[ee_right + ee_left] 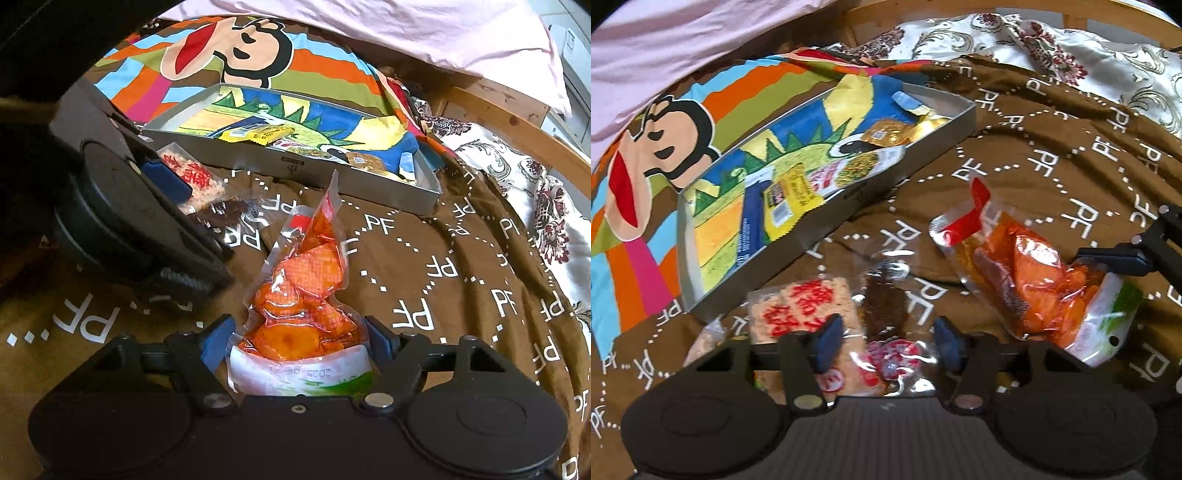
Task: Organize snacks
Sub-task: 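Lift the chip bag with the right gripper while the left lifts the jerky packet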
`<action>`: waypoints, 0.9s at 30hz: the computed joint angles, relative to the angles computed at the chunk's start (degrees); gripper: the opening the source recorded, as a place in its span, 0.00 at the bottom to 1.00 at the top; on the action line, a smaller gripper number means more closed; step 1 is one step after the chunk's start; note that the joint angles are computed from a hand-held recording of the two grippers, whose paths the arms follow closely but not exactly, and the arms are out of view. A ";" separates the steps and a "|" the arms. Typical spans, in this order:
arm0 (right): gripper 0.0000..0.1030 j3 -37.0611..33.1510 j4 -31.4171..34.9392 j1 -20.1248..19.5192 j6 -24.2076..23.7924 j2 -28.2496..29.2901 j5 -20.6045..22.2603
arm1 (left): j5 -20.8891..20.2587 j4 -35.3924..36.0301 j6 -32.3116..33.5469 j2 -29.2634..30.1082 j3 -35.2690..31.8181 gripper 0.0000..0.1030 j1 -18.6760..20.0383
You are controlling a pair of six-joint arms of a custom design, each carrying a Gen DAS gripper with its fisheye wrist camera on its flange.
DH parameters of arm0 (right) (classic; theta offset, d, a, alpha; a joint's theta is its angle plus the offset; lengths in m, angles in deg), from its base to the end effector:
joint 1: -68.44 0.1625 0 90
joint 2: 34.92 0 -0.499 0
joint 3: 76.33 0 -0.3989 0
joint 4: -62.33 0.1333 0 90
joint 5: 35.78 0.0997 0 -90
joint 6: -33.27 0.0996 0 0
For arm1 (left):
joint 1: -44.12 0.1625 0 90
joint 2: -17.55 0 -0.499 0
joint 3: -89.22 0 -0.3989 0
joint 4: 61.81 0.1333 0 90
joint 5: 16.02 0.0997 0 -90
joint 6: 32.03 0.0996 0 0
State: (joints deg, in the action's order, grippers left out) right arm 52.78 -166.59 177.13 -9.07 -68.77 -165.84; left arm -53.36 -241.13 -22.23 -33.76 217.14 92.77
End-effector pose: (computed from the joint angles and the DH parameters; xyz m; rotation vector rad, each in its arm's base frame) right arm 0.2266 -0.4539 0.0569 0.8495 -2.0810 0.7059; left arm -0.1806 -0.5269 0.1269 0.8618 2.0889 -0.5454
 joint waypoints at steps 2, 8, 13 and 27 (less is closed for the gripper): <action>0.74 0.02 0.05 -0.03 0.14 -0.03 0.05 | -0.56 0.84 -1.34 -0.51 -0.11 0.52 0.10; 0.74 0.45 -0.16 -0.01 0.23 -0.25 0.57 | -0.48 3.83 -5.81 -1.53 0.50 0.50 -0.94; 0.81 0.30 -0.70 -0.24 0.06 -0.04 0.97 | -0.13 5.72 -10.46 -2.88 0.79 0.50 -1.39; 0.67 0.67 -6.15 0.34 -7.80 2.00 2.93 | -0.60 0.38 -10.87 -3.45 1.87 0.48 -1.85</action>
State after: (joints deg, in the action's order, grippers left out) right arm 53.45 -172.74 177.47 -16.87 -66.76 -162.91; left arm -53.96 -240.75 -33.10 -37.21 219.02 90.92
